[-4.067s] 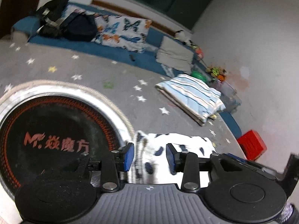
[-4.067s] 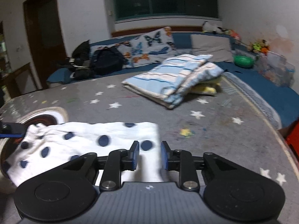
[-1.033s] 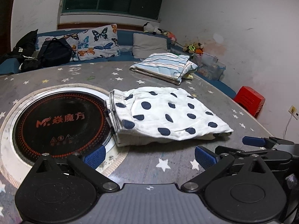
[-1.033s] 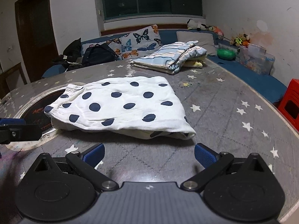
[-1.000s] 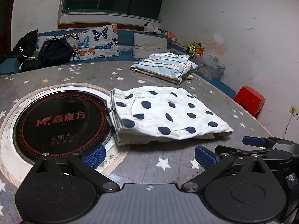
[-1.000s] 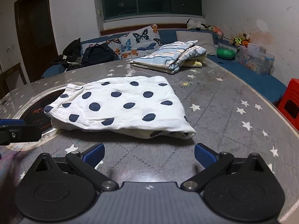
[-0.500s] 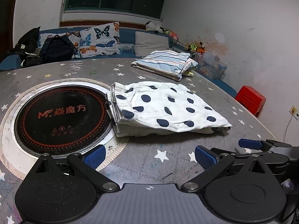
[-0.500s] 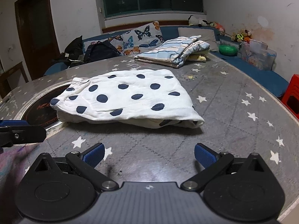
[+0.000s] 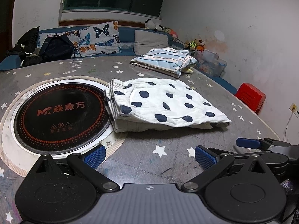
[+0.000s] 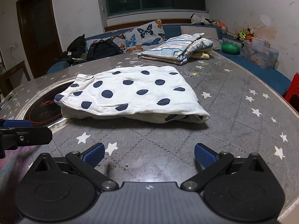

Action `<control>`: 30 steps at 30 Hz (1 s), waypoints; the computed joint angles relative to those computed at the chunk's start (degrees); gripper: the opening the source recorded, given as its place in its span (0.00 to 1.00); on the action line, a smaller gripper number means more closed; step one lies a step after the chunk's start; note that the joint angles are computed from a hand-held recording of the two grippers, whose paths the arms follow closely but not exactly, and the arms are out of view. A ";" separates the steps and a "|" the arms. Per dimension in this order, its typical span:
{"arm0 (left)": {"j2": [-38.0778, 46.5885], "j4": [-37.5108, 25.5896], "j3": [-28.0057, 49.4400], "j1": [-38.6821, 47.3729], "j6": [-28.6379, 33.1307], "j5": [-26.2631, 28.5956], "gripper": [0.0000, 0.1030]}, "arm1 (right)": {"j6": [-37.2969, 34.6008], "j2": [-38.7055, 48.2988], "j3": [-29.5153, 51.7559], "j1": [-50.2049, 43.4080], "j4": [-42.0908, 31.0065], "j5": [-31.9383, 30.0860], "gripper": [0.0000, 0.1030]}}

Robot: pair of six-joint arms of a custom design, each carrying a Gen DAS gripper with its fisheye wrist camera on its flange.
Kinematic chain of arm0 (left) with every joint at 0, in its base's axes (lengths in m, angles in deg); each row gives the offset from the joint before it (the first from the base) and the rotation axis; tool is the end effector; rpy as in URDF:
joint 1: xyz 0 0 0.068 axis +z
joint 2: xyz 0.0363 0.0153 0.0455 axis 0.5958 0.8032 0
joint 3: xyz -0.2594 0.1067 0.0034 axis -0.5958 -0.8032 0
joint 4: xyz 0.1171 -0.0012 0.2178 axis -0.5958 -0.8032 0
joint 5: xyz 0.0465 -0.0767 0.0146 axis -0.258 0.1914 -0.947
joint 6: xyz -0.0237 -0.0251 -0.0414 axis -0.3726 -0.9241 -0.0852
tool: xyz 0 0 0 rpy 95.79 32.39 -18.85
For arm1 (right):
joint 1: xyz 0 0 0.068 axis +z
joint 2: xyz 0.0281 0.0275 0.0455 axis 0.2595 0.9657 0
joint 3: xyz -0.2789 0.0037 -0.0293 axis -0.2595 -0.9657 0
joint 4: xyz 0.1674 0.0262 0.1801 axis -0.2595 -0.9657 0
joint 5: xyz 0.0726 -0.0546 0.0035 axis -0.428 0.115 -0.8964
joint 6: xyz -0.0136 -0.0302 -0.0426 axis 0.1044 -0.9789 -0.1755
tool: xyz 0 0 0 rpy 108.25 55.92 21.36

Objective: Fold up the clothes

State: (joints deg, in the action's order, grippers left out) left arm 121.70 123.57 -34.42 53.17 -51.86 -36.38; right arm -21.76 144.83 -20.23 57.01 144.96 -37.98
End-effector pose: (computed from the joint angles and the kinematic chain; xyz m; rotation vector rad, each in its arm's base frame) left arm 0.2277 0.0449 0.0260 0.4141 2.2332 -0.4605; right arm 0.1553 0.1166 0.0029 0.1005 2.2594 0.1128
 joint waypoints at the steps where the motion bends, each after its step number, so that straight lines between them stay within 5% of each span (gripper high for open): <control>1: 0.02 0.02 -0.06 -0.03 0.11 0.04 1.00 | 0.03 0.09 -0.07 0.05 0.20 -0.05 1.00; 30: 0.21 1.58 -1.97 -0.20 0.94 -0.06 1.00 | 2.25 0.94 -0.92 2.42 1.83 1.64 1.00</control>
State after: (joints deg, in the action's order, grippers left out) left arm 121.92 125.15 -36.39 52.97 -50.91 -36.43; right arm -19.50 145.77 -21.14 59.43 146.79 -36.34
